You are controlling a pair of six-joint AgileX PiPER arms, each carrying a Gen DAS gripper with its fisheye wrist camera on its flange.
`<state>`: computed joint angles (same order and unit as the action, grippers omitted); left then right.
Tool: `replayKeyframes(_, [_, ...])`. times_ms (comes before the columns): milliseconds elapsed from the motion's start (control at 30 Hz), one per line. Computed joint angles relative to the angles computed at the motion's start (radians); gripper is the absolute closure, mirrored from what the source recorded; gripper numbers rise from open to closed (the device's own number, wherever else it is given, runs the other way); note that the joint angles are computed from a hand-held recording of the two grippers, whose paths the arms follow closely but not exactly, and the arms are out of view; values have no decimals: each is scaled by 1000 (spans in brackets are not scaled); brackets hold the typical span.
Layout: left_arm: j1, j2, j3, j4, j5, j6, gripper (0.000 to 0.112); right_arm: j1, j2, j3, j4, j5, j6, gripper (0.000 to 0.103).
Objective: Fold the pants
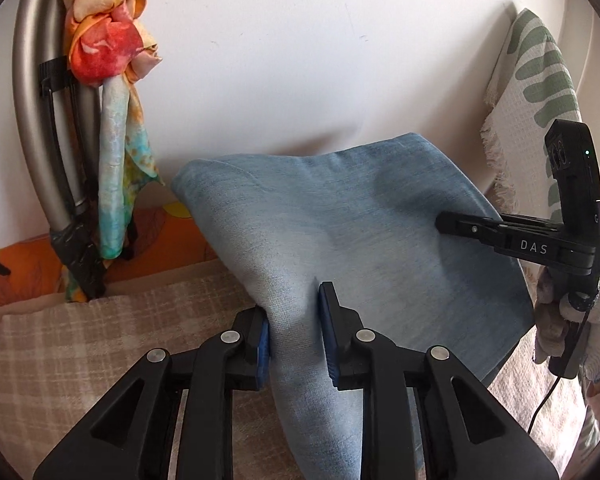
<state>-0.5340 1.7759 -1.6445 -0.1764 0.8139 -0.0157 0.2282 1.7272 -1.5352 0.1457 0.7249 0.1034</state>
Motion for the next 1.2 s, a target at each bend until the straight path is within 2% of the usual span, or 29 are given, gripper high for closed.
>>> replayKeyframes(67, [2,4,-11,44,32,-39,87,32,25,-40,-146,36,131,69])
replayKeyframes(133, [8,-15,7,79,28,-70,87,51,31,-60,-242,72,214,66])
replayKeyframes(200, [28,-48,37,67,20,-62,85,45,8,-38,-256,67,234,56])
replayKeyframes(267, [40,-79,59,58,24,-51,77,50,-20,-16,-262,52,255,43])
replayKeyframes(400, [73,-143,102,29,33,-1,76,69,-94,47,-301,37,307,43])
replayKeyframes(467, [82,-183,120,21,45,13,76,92,-115,46,-320,60,341,42])
replayKeyframes(533, [88,-222,137,11,57,25,70,120,-145,65,-355,77,378,42])
replayKeyframes(600, [92,-261,156,5,70,26,67,155,-166,70,-402,96,426,22])
replayKeyframes(633, [91,-279,163,7,78,22,67,179,-185,84,-440,98,464,19])
replayKeyframes(800, [65,-355,194,35,114,-26,65,284,-287,147,-538,146,582,17])
replayKeyframes(933, [49,-438,232,63,141,-65,58,412,-332,157,-652,229,713,12])
replayKeyframes(1067, [33,-526,270,88,166,-97,50,573,-374,174,-789,330,885,0])
replayKeyframes(1200, [-14,-612,307,161,198,-162,43,740,-387,177,-889,454,1020,0])
